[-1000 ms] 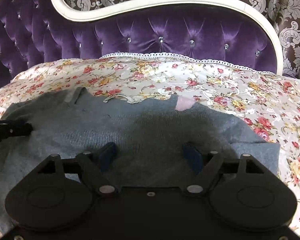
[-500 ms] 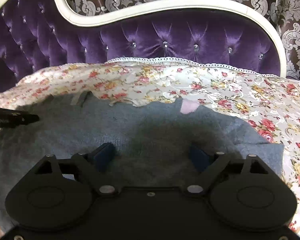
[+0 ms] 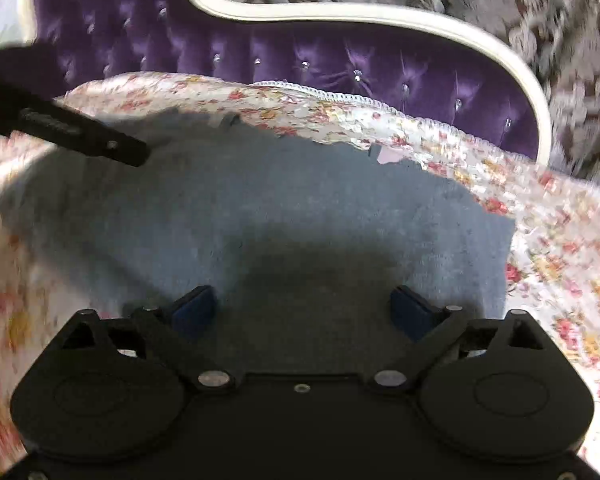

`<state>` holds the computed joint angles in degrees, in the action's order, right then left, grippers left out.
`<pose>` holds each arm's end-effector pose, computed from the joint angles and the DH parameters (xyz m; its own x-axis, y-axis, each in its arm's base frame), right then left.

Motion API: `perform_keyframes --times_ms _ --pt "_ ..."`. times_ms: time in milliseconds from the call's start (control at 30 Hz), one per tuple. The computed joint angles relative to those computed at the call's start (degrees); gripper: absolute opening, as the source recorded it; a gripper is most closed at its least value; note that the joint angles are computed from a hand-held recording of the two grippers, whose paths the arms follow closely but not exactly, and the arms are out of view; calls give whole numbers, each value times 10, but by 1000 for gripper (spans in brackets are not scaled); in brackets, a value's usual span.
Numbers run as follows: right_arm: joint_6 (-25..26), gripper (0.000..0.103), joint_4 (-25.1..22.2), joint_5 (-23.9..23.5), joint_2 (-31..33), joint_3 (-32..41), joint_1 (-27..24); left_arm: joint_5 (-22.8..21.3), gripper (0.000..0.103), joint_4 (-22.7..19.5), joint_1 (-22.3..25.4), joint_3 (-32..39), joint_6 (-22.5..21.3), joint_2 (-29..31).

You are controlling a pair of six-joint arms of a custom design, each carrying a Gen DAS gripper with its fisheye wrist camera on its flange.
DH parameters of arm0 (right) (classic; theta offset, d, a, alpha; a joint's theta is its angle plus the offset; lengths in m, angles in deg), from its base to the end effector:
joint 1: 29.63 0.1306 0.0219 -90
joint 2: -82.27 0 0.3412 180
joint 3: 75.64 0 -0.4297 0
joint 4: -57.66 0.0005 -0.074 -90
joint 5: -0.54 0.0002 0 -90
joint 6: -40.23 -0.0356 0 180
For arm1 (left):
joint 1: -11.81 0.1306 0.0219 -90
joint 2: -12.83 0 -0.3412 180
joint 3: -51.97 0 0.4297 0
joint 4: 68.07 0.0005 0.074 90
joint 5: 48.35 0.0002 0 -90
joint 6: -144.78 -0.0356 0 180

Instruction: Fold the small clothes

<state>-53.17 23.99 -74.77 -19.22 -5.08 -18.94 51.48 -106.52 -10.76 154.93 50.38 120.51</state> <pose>0.4542 0.0760 0.3334 -0.6511 -0.0645 -0.7562 0.0455 0.9913 -0.1238 0.5822 -0.2491 0.3456 -0.5921 0.3280 -0.7361 0.5402 0.8394 -0.0605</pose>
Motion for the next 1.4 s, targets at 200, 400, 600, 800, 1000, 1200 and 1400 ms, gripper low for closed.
perform_keyframes --times_ms 200,400,600,800,1000,1200,1400 --pt "-135 98 22 -89 -95 -54 2 4 46 -7 -2 -5 15 -12" --pt "-176 98 31 -121 -137 -95 35 6 46 -12 -15 52 34 21" --pt "-174 99 24 -142 -133 -107 35 -11 46 -87 -25 156 67 112" --pt "-242 100 53 -248 -157 -130 -22 -12 49 -68 -25 141 56 112" --pt "-284 100 91 -296 -187 -145 -111 24 49 -66 -14 142 67 115" --pt "-249 100 114 -308 -132 -112 -186 18 49 -57 -17 137 71 113" --pt "-245 100 83 -352 -67 -73 -221 29 49 -64 -14 144 74 118"
